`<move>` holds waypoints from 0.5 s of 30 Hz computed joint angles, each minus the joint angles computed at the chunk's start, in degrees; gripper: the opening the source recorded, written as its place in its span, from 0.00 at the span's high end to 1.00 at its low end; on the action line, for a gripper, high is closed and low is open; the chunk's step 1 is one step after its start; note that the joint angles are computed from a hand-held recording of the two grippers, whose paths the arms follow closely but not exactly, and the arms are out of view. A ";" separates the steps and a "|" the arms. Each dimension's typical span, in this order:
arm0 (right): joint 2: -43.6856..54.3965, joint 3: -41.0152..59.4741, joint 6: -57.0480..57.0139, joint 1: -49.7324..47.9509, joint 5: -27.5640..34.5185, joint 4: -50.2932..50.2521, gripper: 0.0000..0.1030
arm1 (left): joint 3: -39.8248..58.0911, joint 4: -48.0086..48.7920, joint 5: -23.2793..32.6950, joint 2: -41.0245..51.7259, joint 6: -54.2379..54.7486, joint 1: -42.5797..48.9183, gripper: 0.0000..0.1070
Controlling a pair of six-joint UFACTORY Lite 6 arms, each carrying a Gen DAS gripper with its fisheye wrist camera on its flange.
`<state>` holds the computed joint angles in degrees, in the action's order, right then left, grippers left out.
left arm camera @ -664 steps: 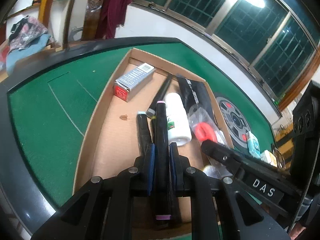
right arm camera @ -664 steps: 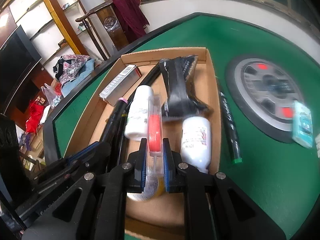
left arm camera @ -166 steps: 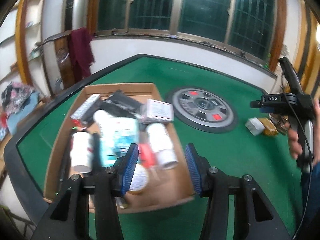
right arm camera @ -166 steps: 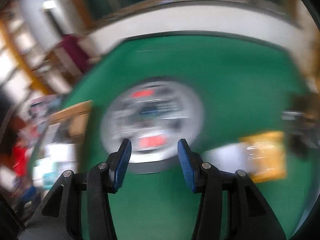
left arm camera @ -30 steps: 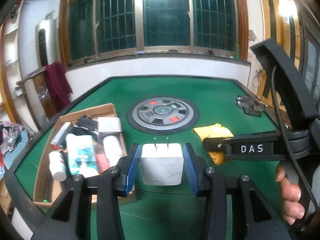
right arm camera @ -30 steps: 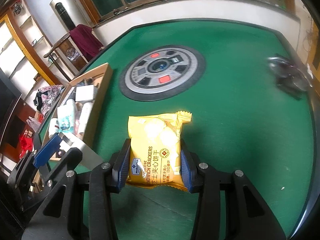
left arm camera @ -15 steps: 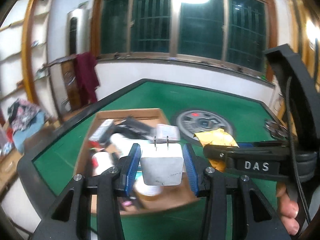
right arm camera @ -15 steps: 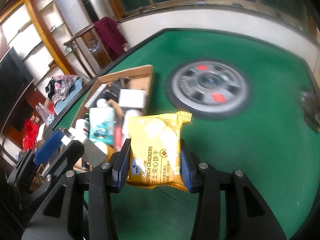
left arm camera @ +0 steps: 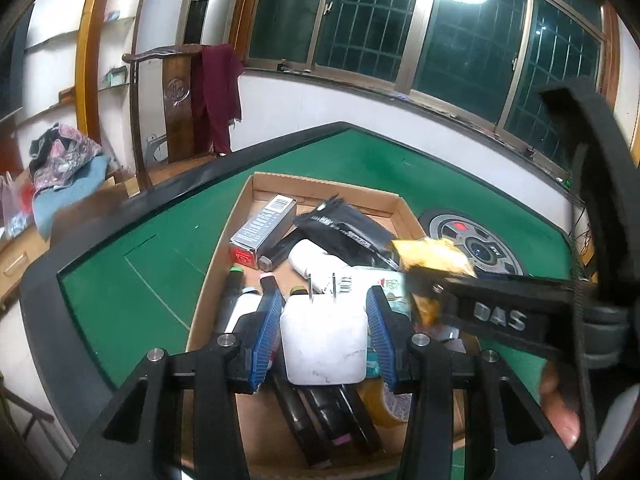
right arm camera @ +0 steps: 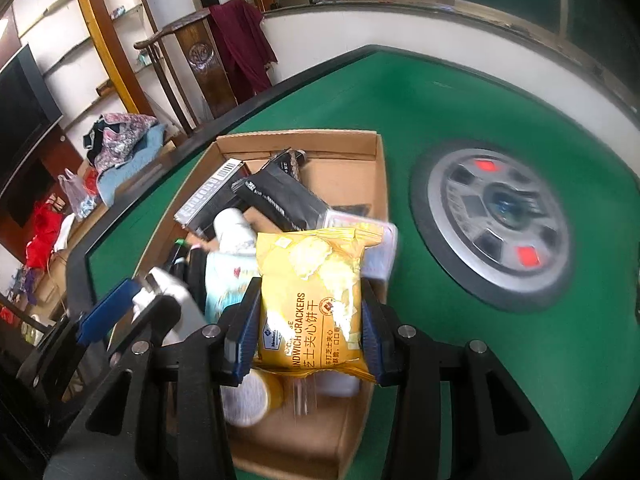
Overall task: Organize objects
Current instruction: 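Carry the charger and cracker packet into the tray and open both grippers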
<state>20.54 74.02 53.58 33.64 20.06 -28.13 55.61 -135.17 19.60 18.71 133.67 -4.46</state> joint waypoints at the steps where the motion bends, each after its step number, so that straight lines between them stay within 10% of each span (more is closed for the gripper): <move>1: 1.79 2.09 -0.51 -0.13 0.56 0.34 0.60 | 0.09 -0.49 -0.37 0.04 0.26 -0.24 0.64; 8: 11.99 16.01 -10.83 -2.32 2.98 9.02 0.58 | 0.73 -4.99 -0.60 1.32 4.86 -1.34 0.61; 15: 7.45 12.25 -15.96 -4.04 -1.43 13.23 0.29 | -2.38 -9.68 0.28 -1.57 8.90 -1.64 0.44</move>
